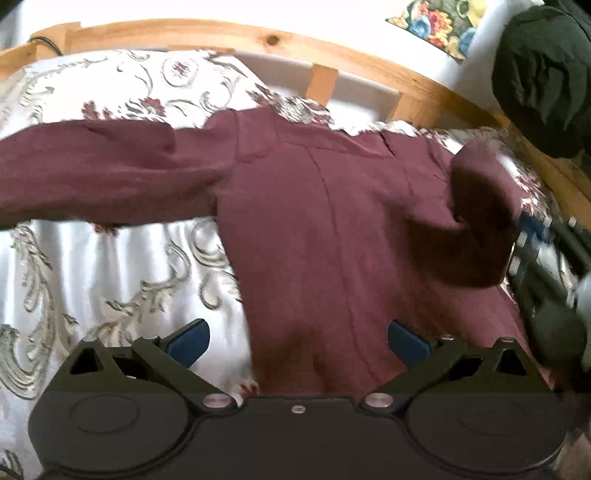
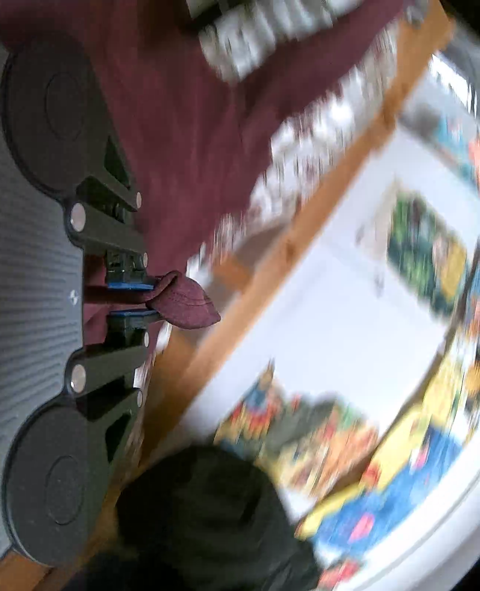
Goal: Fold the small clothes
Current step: 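Carry the sleeve across the shirt's back and open the right tool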
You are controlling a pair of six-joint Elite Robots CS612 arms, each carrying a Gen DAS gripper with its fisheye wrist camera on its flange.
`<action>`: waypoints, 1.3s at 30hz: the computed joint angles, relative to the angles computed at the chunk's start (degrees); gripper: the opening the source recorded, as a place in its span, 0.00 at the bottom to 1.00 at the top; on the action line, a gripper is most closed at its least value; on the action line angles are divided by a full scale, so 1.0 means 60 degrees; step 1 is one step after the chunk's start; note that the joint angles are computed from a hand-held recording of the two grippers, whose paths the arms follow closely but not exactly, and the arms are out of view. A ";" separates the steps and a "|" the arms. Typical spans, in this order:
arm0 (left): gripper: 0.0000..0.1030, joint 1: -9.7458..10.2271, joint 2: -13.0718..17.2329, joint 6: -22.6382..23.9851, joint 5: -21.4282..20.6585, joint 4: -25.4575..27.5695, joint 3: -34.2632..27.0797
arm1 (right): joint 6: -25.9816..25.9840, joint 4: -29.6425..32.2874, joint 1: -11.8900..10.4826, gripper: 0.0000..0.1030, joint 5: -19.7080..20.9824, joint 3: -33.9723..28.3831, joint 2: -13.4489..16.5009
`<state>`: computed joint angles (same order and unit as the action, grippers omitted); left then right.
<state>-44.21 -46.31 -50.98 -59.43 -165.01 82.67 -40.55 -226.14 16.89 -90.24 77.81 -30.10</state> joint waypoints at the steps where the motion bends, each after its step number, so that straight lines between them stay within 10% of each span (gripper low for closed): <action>1: 0.99 -0.0005 -0.0001 -0.0053 0.0133 0.0017 0.0002 | -0.0201 0.0156 0.0021 0.11 0.0303 0.0088 -0.0030; 11: 0.99 -0.0003 -0.0002 -0.0556 0.0975 -0.0142 0.0124 | -0.2477 0.1302 -0.0086 0.11 0.2564 0.0635 -0.0164; 17: 0.99 0.0050 0.0096 -0.0615 0.1246 0.0000 0.0063 | -0.3352 0.2213 -0.0102 0.14 0.2811 0.0891 -0.0359; 19: 0.99 0.0086 0.0158 -0.0631 0.1250 -0.0002 0.0023 | -0.3336 0.2442 -0.0151 0.26 0.3042 0.1012 -0.0467; 21: 0.99 0.0113 0.0228 -0.0627 0.1262 -0.0034 -0.0034 | -0.3370 0.2402 -0.0199 0.64 0.3272 0.1149 -0.0559; 25: 0.99 0.0174 0.0370 -0.0416 0.1281 -0.0754 -0.0087 | -0.3133 0.2094 -0.0261 0.75 0.3306 0.1444 -0.0737; 28: 0.99 0.0193 0.0482 -0.0270 0.1265 -0.1244 -0.0169 | -0.2529 0.1546 -0.0301 0.83 0.2851 0.1463 -0.0746; 34: 0.99 0.0225 0.0547 0.0097 0.0501 0.0332 -0.0597 | 0.1575 0.1617 -0.0324 0.86 0.0146 0.0330 -0.0381; 39: 0.99 0.0243 0.0625 0.0282 -0.0102 0.1125 -0.0735 | 0.4296 0.2732 -0.0654 0.81 -0.0605 -0.0860 0.0095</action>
